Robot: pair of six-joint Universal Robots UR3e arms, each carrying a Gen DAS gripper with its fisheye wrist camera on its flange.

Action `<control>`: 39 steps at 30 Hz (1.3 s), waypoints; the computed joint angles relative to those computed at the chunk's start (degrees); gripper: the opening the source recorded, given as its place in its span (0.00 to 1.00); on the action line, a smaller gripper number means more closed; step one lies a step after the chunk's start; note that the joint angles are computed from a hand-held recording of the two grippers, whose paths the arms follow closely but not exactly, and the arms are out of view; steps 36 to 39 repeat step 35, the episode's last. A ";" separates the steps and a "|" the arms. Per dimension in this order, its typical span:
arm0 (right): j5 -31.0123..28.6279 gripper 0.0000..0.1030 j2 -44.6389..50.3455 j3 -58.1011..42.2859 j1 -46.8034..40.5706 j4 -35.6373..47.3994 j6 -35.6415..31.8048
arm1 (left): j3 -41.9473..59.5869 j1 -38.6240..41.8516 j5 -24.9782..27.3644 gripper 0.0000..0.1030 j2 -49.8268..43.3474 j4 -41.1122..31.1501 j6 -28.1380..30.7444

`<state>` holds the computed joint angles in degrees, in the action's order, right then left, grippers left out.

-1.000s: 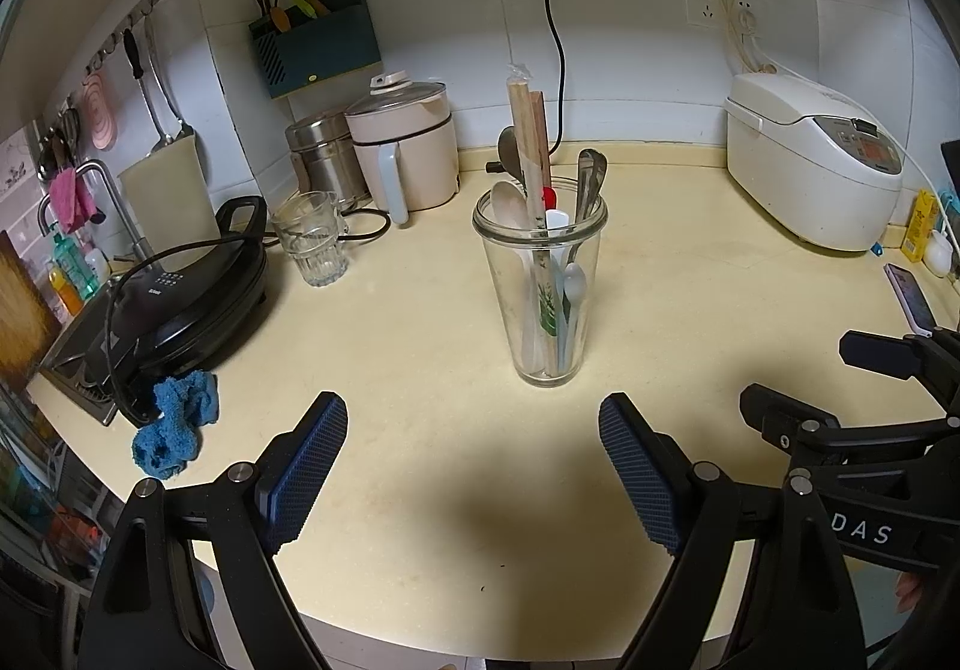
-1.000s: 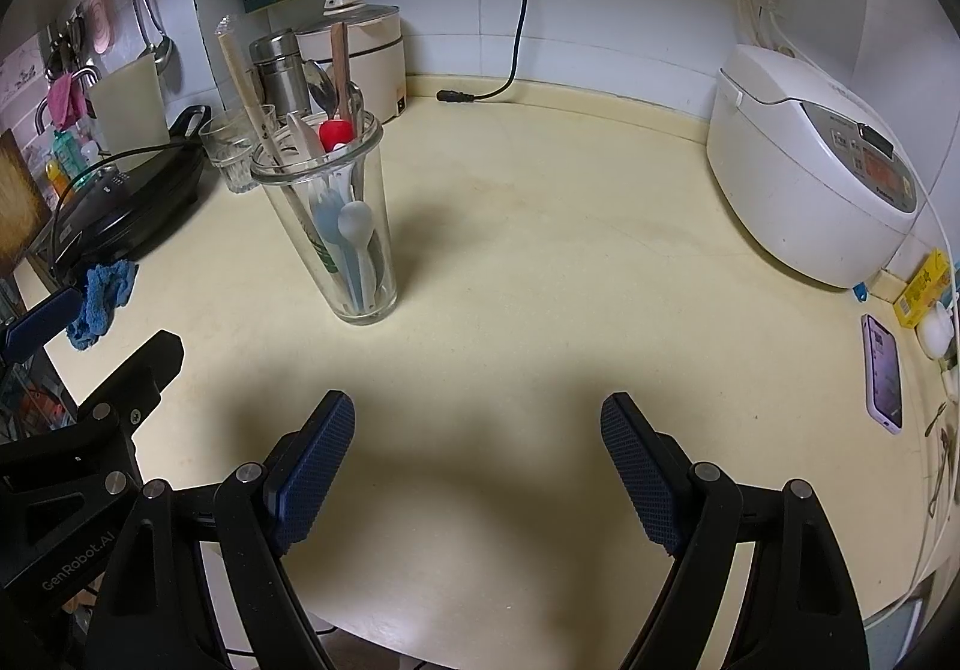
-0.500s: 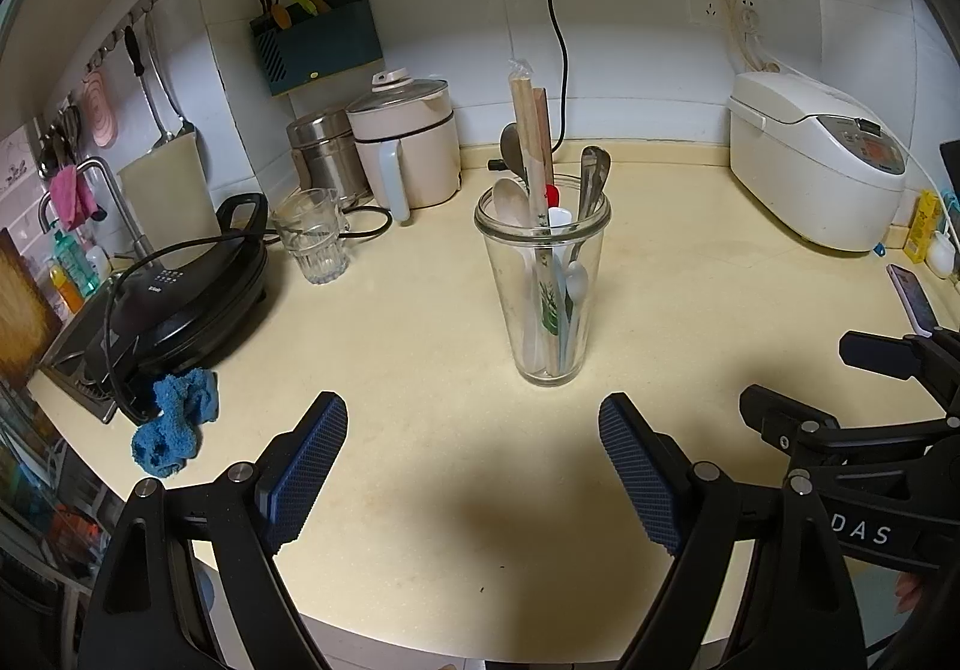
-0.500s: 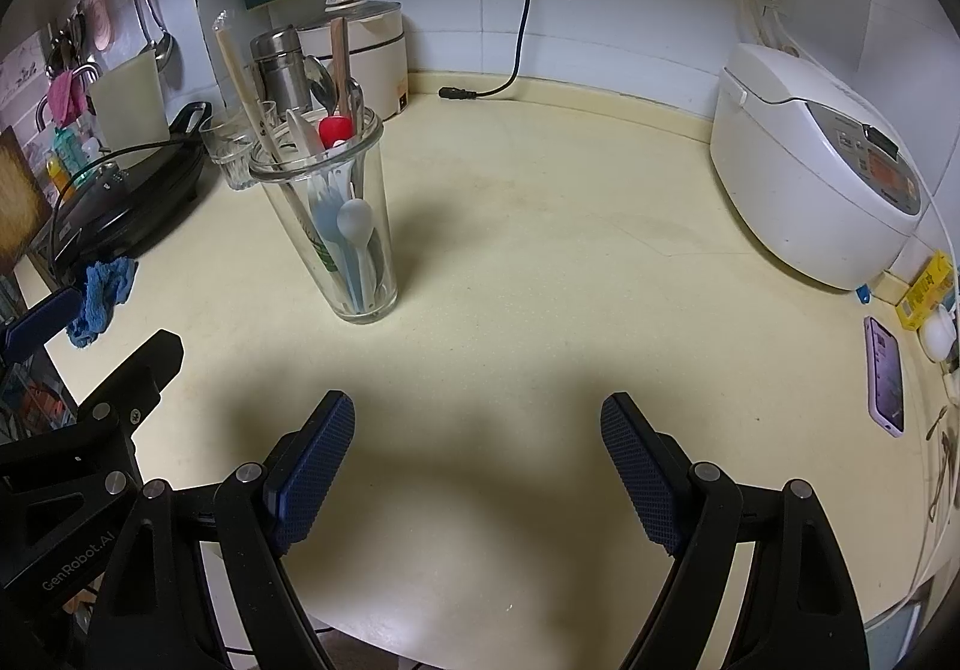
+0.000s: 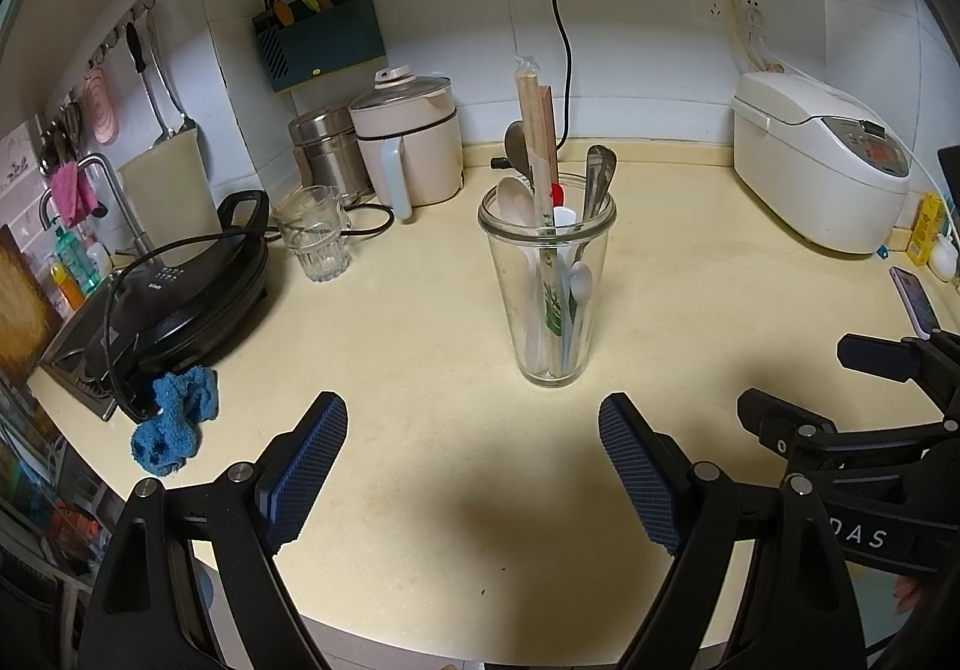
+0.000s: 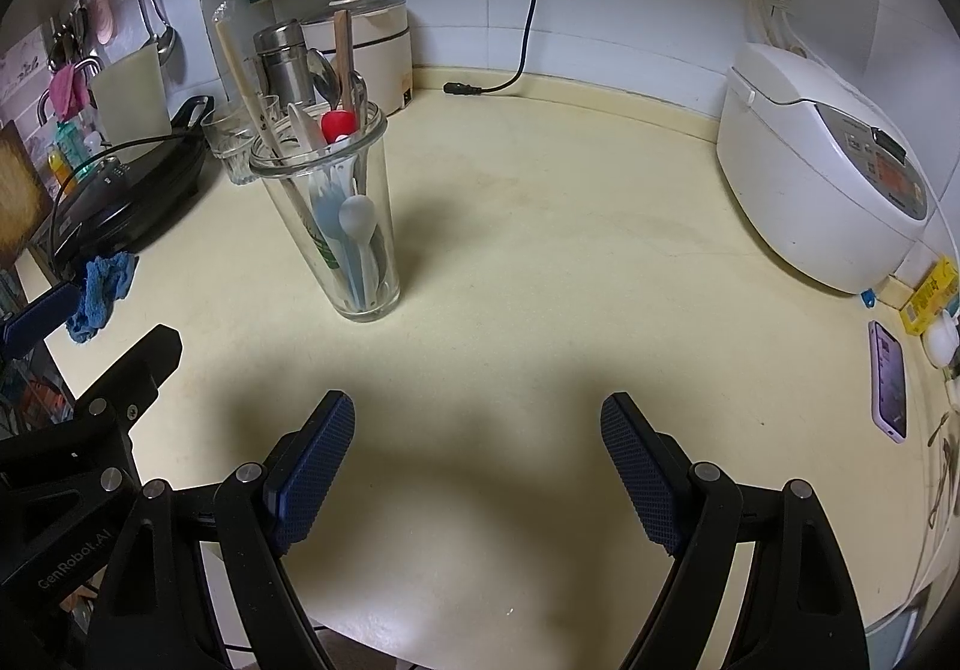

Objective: Organize utensils

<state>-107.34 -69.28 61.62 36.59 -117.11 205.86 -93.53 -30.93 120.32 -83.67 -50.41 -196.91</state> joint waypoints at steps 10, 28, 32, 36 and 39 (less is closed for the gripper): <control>0.44 0.82 0.37 -0.56 -0.39 0.39 -0.30 | -0.73 1.02 -0.88 0.86 0.22 0.63 0.73; 1.34 0.82 1.38 -1.06 -0.91 0.41 -0.92 | -1.74 2.28 -2.33 0.86 0.36 2.43 1.89; 1.70 0.82 1.58 -1.28 -1.06 0.53 -1.03 | -2.99 1.89 -2.00 0.86 0.82 4.72 2.20; 1.75 0.82 1.66 -1.39 -1.12 0.55 -1.07 | -3.08 1.56 -1.64 0.86 0.73 5.49 2.31; 1.75 0.82 1.66 -1.39 -1.12 0.55 -1.07 | -3.08 1.56 -1.64 0.86 0.73 5.49 2.31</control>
